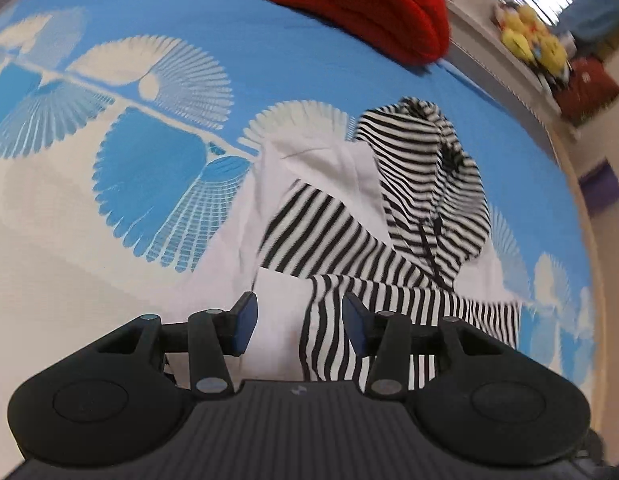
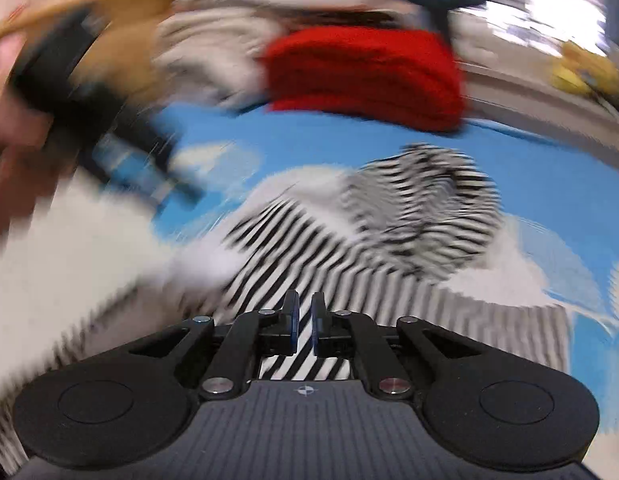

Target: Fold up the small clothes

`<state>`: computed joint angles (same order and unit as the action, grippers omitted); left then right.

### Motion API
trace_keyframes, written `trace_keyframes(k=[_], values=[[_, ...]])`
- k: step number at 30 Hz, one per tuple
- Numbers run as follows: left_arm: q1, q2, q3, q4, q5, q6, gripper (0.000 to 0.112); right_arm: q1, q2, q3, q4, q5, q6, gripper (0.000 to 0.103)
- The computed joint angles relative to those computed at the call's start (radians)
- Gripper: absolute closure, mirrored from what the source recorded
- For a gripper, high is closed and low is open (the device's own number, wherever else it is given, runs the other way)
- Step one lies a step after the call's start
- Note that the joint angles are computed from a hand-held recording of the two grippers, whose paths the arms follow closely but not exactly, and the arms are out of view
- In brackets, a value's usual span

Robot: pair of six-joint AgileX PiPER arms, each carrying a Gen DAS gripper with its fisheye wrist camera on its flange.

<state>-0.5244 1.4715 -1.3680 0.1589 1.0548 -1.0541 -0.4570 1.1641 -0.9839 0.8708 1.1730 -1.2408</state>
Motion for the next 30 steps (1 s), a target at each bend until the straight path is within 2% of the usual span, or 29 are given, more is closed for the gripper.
trace_keyframes(k=[2,3,5,6,7,9,11,13,15,17,19,20,22,24,26,28,30], values=[[0.032,-0.017,0.023,-0.024,-0.008,0.004,0.060,0.014,-0.014,-0.109,-0.083,-0.024,0.200,0.096],[0.046,-0.024,0.034,-0.033,-0.012,0.008,0.060,0.022,-0.018,-0.160,-0.135,-0.033,0.300,0.092],[0.067,-0.035,0.057,-0.040,-0.016,0.009,0.060,-0.005,-0.022,-0.229,-0.177,-0.017,0.460,0.075],[0.075,-0.038,0.068,-0.039,-0.017,0.008,0.061,-0.036,-0.018,-0.234,-0.159,0.000,0.481,0.066],[0.077,-0.040,0.080,-0.034,-0.017,0.004,0.061,-0.076,-0.027,-0.206,-0.119,0.010,0.461,0.063],[0.066,-0.034,0.097,-0.019,-0.016,0.001,0.061,-0.060,-0.046,-0.129,-0.157,-0.054,0.460,0.064],[0.049,-0.013,0.115,-0.019,-0.011,0.013,0.061,0.025,-0.019,-0.080,-0.312,-0.165,0.589,0.063],[0.044,0.009,0.133,-0.044,-0.027,0.030,0.061,0.057,0.050,-0.106,-0.344,-0.172,0.703,0.063],[0.034,0.032,0.140,-0.062,-0.043,0.043,0.061,0.063,0.112,-0.118,-0.332,-0.179,0.717,0.064],[0.012,0.054,0.147,-0.045,-0.061,0.034,0.061,0.074,0.125,-0.104,-0.393,-0.209,0.744,0.065],[-0.020,0.078,0.176,-0.013,-0.089,0.014,0.061,0.084,0.170,-0.128,-0.463,-0.182,0.795,0.064],[-0.027,0.104,0.184,-0.024,-0.084,0.025,0.067,0.080,0.199,-0.142,-0.458,-0.157,0.804,0.064],[-0.059,0.127,0.201,0.002,-0.092,0.003,0.069,0.027,0.266,-0.158,-0.431,-0.101,0.841,0.064],[-0.103,0.146,0.137,0.055,-0.014,-0.004,0.081,-0.002,0.329,-0.181,-0.479,-0.047,0.943,0.065],[-0.157,0.144,0.074,0.131,0.040,-0.026,0.082,-0.033,0.345,-0.202,-0.450,-0.024,0.960,0.066],[-0.191,0.136,0.030,0.168,0.040,-0.020,0.082,-0.016,0.325,-0.212,-0.469,-0.033,0.962,0.064],[-0.205,0.142,0.022,0.158,0.001,0.003,0.080,-0.006,0.295,-0.198,-0.474,-0.062,0.936,0.063]])
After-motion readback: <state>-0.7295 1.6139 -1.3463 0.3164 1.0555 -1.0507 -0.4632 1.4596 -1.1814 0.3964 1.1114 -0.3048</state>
